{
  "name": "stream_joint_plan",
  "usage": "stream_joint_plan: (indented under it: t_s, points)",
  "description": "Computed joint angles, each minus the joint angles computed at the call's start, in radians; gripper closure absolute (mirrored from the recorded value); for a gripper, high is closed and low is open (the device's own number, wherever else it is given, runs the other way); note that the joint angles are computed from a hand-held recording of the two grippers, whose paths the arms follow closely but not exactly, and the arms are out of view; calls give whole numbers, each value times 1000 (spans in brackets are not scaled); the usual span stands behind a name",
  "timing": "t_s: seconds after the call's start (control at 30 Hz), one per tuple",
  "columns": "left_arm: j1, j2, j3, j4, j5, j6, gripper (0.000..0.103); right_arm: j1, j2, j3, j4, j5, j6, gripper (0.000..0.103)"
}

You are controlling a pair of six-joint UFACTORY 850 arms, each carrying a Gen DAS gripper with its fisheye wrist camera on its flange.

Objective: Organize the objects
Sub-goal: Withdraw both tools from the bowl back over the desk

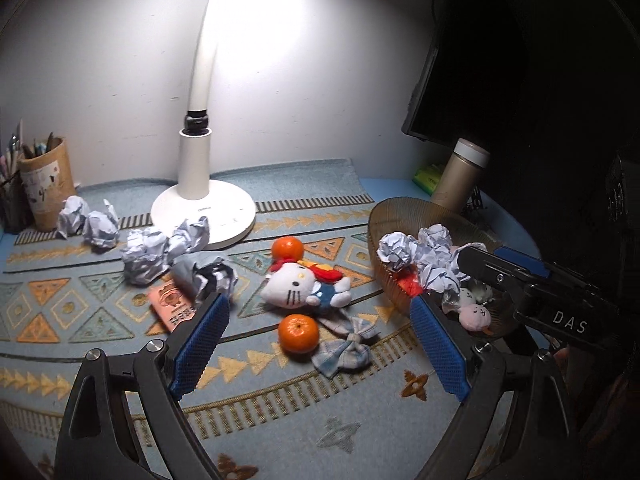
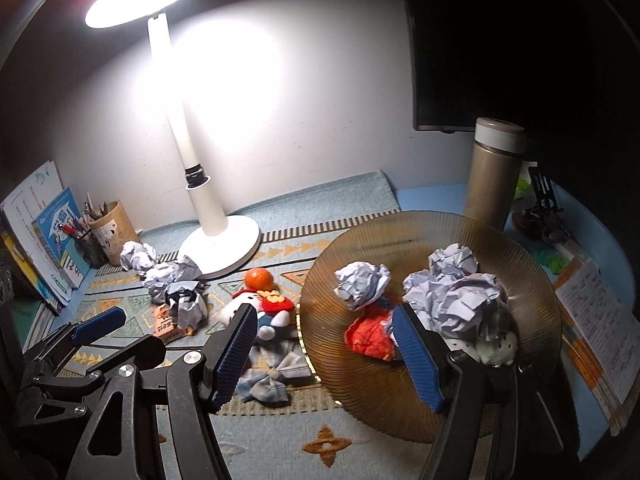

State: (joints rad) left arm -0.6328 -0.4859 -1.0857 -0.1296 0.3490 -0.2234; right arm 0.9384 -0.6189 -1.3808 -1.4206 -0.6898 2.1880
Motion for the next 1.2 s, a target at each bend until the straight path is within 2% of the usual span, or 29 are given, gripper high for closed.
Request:
stream_joint_plan:
  t_s: [0.23, 0.37, 0.5, 0.63, 0.7, 0.8, 0.9, 1.0, 1.2]
  points:
    - [59, 74, 169, -295, 91, 180, 11, 46, -169, -218, 66, 32, -188, 35]
    - [86, 53, 203, -382, 107, 221, 11, 60, -277, -335, 94, 50, -268, 35]
    - [86, 20, 215, -490, 147, 286, 11, 65, -350, -393, 87, 71, -285, 35]
    - [94, 13, 224, -476, 164, 244, 11, 59, -366, -376, 42, 76, -226, 35]
    - [93, 13, 230, -481, 181, 239, 11, 49, -367, -365, 52, 104, -200, 35]
    - [100, 11, 227, -425, 160, 202, 11, 46, -360, -351, 24, 111, -155, 34]
    - [96, 7, 219, -452, 154, 230, 11, 54, -373, -372, 46, 88, -202, 31]
    - [97, 7, 219, -443, 151, 219, 11, 65, -397, -411, 82, 51, -277, 22]
    - [104, 5, 215, -443, 132, 209, 11, 61, -397, -411, 90, 62, -281, 20]
